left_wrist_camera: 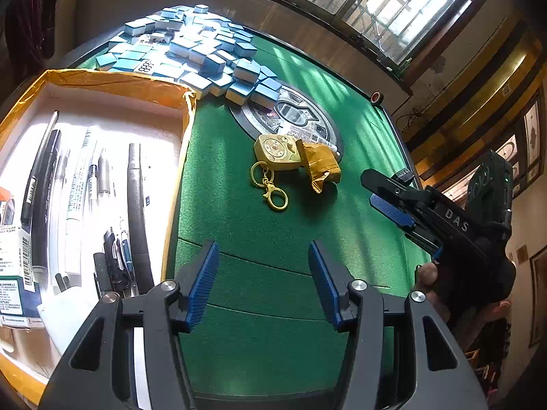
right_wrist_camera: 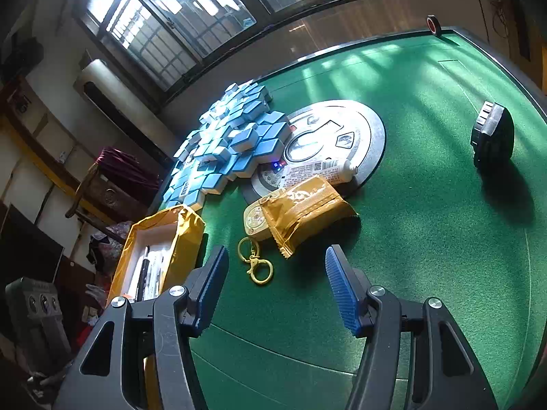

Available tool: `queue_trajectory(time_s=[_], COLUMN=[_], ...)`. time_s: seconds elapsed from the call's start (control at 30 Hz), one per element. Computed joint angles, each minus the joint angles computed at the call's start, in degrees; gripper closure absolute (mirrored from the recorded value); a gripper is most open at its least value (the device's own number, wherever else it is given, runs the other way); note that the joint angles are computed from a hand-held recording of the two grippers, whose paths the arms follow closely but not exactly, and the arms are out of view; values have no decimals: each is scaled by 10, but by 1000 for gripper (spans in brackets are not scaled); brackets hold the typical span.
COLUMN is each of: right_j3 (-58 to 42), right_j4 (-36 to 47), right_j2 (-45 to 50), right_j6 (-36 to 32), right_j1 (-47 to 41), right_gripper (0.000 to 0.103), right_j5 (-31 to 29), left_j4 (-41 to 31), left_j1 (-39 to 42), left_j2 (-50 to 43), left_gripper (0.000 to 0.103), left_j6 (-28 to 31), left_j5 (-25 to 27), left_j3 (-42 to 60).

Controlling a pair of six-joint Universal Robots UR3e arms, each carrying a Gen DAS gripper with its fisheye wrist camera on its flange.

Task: Organize objects
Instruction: 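Move the open right tool to the yellow snack packet on the table, then grasp the yellow snack packet with the right tool and lift it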

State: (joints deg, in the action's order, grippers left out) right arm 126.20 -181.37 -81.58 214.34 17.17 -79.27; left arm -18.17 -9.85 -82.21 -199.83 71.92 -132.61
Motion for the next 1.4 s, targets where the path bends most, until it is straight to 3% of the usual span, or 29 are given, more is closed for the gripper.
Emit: queue_trajectory(time_s=[0.13,0.3,0.37,0.43,0.63,0.77,0.87,1.03,1.2,1.3,1.4], right_j3=[-72,-197,-220,-214,-150,-143,-145,-171,-131,-130,-144], right_j4=[47,136,153,148,116,105,104,119,130,135,138], right_j2=[44,125,149,154,111,102,109,137,100,80,78], right_j6=[18,-22,-42,-60,-95,-103,-92,-89,-130,-154,-127], right_j1=[-11,-17,-24,-31,3,26,1,6,6,47,67], right_gripper=[49,49,49,48,48,48,48,48,47,47,47], right_j5=[-18,-65,-44,4,39,-7,29,5,85,10,-76], left_j4=[6,4,6,5,3,-2,-3,1,-10,-8,-12], left_j1=[5,15,22,30,41,33,31,22,17,15,16], left_j2=[1,5,9,10,10,4,2,-3,1,6,12], left_gripper=[50,50,50,50,50,50,50,50,50,50,50], left_j6=[10,24,28,30,27,25,19,12,13,11,8], left_j5=[-12,-23,-28,-34,-43,-31,-26,-17,-12,-6,-8], left_j3=[-7,-10,-16,-20,-20,-8,-7,-3,2,2,-1])
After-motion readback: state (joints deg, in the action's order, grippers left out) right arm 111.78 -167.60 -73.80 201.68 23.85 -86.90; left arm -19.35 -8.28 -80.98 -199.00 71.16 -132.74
